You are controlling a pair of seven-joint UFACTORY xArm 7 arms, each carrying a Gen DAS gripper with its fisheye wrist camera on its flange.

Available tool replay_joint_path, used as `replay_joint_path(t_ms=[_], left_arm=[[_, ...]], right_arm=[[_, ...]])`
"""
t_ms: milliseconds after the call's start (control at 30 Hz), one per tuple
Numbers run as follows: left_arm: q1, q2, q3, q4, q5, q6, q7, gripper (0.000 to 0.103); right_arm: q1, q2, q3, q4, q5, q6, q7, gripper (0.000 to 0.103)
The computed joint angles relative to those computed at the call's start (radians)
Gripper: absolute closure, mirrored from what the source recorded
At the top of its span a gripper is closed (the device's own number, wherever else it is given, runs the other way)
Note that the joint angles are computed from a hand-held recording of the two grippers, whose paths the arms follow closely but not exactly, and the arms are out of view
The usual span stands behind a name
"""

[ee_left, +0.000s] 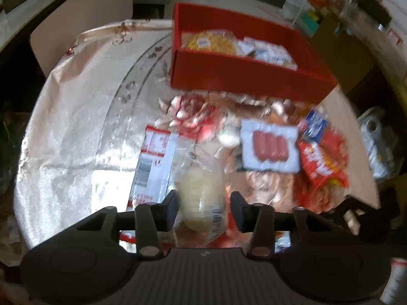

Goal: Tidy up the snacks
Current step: 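Grasp the round bun packet with the left tool while the right tool grasps the white jerky packet, then lift both packets and carry them over the red box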

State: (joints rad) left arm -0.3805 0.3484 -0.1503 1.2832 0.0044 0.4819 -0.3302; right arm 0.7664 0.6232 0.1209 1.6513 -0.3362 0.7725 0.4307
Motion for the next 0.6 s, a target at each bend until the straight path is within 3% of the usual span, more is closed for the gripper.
replay_joint_path(t_ms=[67,133,200,267,367,433,500,600], left_arm=[[-0.028,0.022,0.018,0.024,0.05,0.038,-0.023,0.05],[-0.047,0.043,0.029,0.045,0.085,0.054,-0.041,0.049],[-0.066,0.063,0.042,0.067,0.122,0.075,-0.066,0.038],[-0.091,0.083,0.059,0.089,0.17,0.092,-0.097,0.033],[-0.135,0.104,0.09,0.117,0.263,0.113,-0.153,0.029],[-0.142,0.112,0.095,0.128,0.294,0.121,-0.177,0.032],[-0.153,0.108,0.102,0.126,0.335,0.114,-0.192,0.054],[-0.118,0.098,0.068,0.114,0.299,0.099,-0.155,0.056]], right_arm=[[0.001,-0.003,0.005,0.002,0.005,0.003,-0.002,0.018],[-0.001,-0.008,0.01,0.0,0.014,0.008,-0.006,0.019],[-0.002,-0.015,0.009,-0.006,0.019,0.008,0.0,0.024],[-0.017,-0.029,0.012,-0.017,0.036,0.006,0.002,0.036],[-0.045,-0.057,0.022,-0.056,0.077,-0.029,0.022,0.04],[-0.059,-0.068,0.027,-0.075,0.095,-0.048,0.03,0.042],[-0.062,-0.08,0.025,-0.09,0.1,-0.056,0.048,0.042],[-0.071,-0.096,0.02,-0.114,0.1,-0.081,0.074,0.042]])
